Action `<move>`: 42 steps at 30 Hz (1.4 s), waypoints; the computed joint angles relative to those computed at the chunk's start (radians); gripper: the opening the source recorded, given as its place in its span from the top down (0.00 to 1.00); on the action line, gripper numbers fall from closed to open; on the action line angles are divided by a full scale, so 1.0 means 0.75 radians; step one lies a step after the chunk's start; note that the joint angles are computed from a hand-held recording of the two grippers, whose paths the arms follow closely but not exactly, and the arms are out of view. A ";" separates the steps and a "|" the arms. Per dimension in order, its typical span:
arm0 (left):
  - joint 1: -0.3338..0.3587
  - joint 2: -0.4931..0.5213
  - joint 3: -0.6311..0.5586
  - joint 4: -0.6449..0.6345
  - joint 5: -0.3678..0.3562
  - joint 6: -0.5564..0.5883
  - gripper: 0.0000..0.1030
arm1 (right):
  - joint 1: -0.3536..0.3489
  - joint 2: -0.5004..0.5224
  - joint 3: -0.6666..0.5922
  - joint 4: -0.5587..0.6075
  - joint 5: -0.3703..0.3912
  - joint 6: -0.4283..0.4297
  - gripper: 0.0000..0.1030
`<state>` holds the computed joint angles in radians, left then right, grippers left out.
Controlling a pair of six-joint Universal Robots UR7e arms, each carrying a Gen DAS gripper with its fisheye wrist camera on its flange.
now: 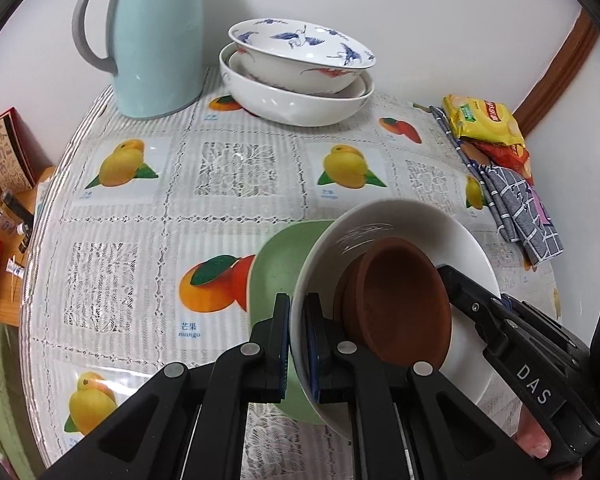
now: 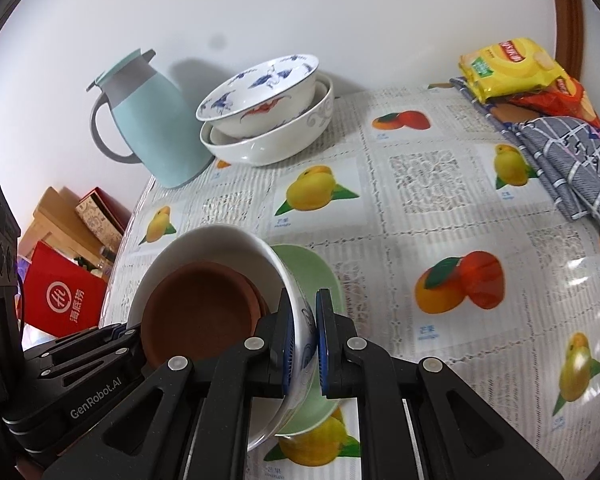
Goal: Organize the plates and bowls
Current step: 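Lower the white bowl onto the light-green plate with both grippers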
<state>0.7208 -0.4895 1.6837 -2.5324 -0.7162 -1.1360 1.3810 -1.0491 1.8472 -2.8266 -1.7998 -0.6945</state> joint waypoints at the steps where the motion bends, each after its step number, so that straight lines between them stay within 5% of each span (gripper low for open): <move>1: 0.006 0.001 0.000 -0.003 -0.006 0.000 0.92 | -0.002 0.007 -0.005 0.006 -0.001 0.001 0.90; 8: 0.053 0.026 0.003 -0.061 -0.042 0.028 0.92 | -0.019 0.068 -0.047 0.044 -0.034 -0.008 0.90; 21: 0.082 0.038 0.057 -0.315 -0.056 0.215 0.86 | -0.051 0.065 -0.062 0.086 0.053 -0.052 0.87; 29: 0.082 0.034 0.039 -0.244 -0.045 0.218 0.83 | -0.031 0.063 -0.018 -0.017 -0.018 -0.090 0.82; 42: 0.068 0.031 0.018 -0.141 -0.050 0.190 0.83 | -0.042 -0.004 0.021 0.013 0.022 -0.098 0.78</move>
